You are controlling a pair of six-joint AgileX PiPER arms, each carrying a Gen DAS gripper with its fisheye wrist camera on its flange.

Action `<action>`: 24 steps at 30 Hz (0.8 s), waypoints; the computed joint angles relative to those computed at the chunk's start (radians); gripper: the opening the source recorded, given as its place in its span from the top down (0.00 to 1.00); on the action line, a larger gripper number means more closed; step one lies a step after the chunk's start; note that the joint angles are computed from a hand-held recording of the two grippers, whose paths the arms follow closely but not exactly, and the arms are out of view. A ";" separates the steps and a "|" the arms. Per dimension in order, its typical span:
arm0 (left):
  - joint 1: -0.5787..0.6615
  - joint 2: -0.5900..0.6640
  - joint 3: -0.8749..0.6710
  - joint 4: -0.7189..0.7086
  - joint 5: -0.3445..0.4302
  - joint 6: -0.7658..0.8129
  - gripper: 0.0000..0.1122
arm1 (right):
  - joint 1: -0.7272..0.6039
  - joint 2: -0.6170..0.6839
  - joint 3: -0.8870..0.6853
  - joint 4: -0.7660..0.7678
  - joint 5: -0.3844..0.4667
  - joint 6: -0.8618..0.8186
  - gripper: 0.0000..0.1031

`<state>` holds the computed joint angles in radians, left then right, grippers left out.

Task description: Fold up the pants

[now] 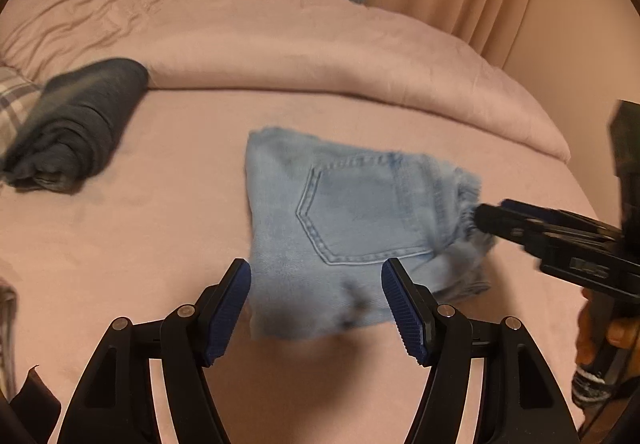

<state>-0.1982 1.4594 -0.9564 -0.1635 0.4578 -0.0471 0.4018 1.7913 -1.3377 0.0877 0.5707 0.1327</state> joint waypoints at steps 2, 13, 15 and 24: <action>-0.020 -0.073 -0.010 0.063 0.060 -0.082 0.28 | 0.005 -0.092 0.036 0.014 0.006 -0.003 0.36; -0.314 -0.222 -0.219 0.538 0.531 -0.541 0.15 | 0.202 -0.472 0.107 -0.290 0.268 0.284 0.04; -0.332 -0.250 -0.225 0.528 0.547 -0.540 0.15 | 0.232 -0.498 0.099 -0.320 0.315 0.313 0.04; -0.424 -0.305 -0.266 0.576 0.620 -0.593 0.15 | 0.341 -0.564 0.087 -0.421 0.403 0.390 0.03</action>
